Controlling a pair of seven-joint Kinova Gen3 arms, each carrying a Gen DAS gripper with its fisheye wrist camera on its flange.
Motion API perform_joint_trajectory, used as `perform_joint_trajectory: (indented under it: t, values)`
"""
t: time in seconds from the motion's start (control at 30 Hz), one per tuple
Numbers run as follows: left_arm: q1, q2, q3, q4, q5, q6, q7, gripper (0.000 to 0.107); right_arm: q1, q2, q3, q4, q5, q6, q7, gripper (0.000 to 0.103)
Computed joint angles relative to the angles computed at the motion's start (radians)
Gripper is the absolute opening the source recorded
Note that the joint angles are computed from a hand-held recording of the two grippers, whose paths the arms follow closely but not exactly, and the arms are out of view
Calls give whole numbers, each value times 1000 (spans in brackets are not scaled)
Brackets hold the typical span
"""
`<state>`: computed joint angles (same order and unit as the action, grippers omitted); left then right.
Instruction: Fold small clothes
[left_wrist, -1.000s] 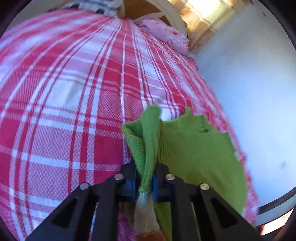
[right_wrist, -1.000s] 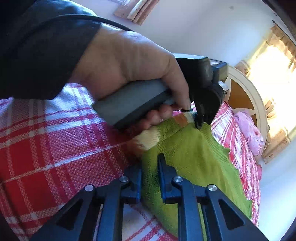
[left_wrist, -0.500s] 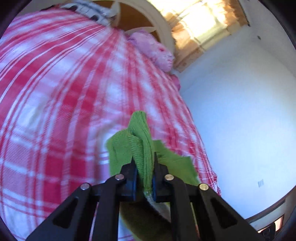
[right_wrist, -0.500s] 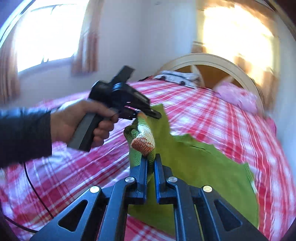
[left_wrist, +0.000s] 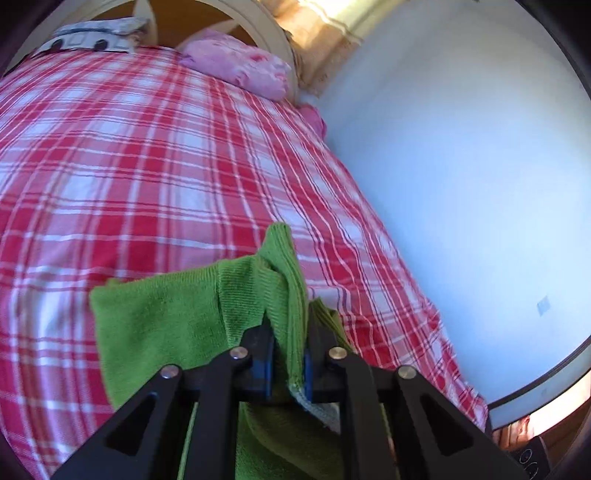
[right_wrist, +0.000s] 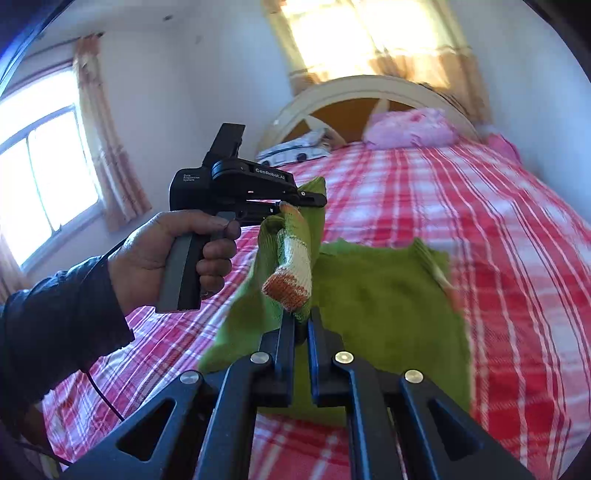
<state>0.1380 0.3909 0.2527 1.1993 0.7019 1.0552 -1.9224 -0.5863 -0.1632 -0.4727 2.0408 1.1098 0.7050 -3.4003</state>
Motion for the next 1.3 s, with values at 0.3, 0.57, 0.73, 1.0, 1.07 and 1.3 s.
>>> perform_joint_trajectory:
  t: [0.3, 0.57, 0.73, 1.0, 1.07, 1.3]
  values:
    - [177, 61, 9, -96, -204, -13, 96, 12, 102, -123, -20, 158, -59, -97, -176, 5]
    - [281, -31, 4, -12, -370, -121, 43, 42, 202, -159, -40, 248, -163, -209, -209, 5]
    - [189, -205, 25, 207, -293, -244, -146, 74, 281, -187, -80, 281, -172, -281, -228, 6]
    - [187, -492, -152, 576, -163, -291, -454, 85, 432, -211, -158, 318, -197, -391, -217, 7]
    - [157, -537, -168, 647, -94, -290, -511, 88, 479, -225, -188, 326, -202, -420, -215, 11]
    - [168, -540, -146, 712, -97, -340, -421, 93, 571, -242, -257, 320, -271, -435, -151, 22]
